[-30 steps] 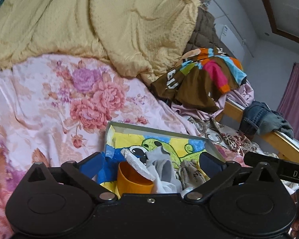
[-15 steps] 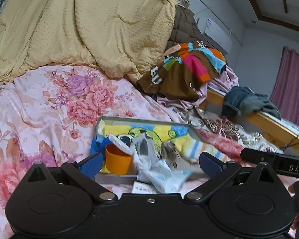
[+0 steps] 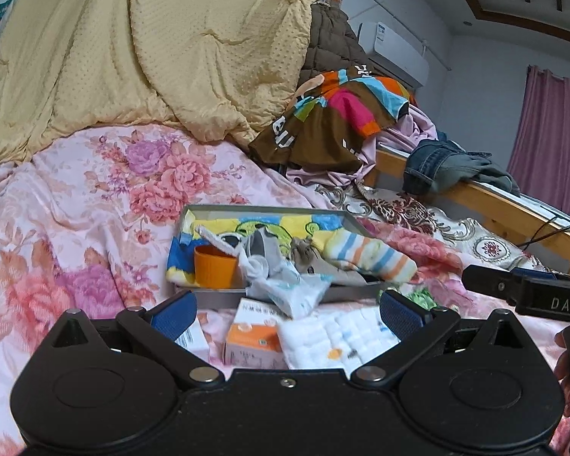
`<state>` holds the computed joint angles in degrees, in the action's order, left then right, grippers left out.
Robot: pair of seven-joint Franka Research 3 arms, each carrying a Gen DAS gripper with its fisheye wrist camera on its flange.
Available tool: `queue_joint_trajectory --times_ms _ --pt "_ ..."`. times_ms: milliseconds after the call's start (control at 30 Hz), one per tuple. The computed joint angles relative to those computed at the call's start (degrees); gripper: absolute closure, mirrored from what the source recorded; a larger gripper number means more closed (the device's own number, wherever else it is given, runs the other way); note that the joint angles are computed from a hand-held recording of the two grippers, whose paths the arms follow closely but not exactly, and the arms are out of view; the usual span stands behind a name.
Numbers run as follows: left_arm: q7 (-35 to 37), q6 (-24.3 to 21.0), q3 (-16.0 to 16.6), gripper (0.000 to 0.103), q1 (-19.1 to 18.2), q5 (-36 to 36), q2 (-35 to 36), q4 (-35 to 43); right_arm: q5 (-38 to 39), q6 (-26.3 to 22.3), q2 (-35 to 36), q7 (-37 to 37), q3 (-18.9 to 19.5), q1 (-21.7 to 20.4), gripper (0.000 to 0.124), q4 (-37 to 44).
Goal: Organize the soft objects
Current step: 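Move both open grippers back over the remaining pile, then grasp the white blue-printed cloth with the left gripper while the right gripper grasps the white muslin towel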
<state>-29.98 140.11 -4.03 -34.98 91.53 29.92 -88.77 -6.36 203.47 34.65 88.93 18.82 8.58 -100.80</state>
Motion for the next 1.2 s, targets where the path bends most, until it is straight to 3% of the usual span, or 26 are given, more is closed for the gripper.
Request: queue_joint_trajectory --times_ms 467,900,1200 --pt "0.92 -2.85 -1.37 0.001 -2.25 -2.64 -0.19 -2.10 0.53 5.20 -5.22 1.32 -3.84 1.23 0.021 -9.81" --pt "2.79 -3.58 -1.82 0.001 -3.52 -4.91 -0.10 -2.35 3.91 4.07 -9.45 2.60 -6.37 2.72 0.021 -16.06" --pt "4.62 -3.57 -1.76 0.001 -3.89 -6.70 0.38 -1.75 4.54 -0.21 -9.44 -0.85 -6.23 3.35 0.021 -15.74"
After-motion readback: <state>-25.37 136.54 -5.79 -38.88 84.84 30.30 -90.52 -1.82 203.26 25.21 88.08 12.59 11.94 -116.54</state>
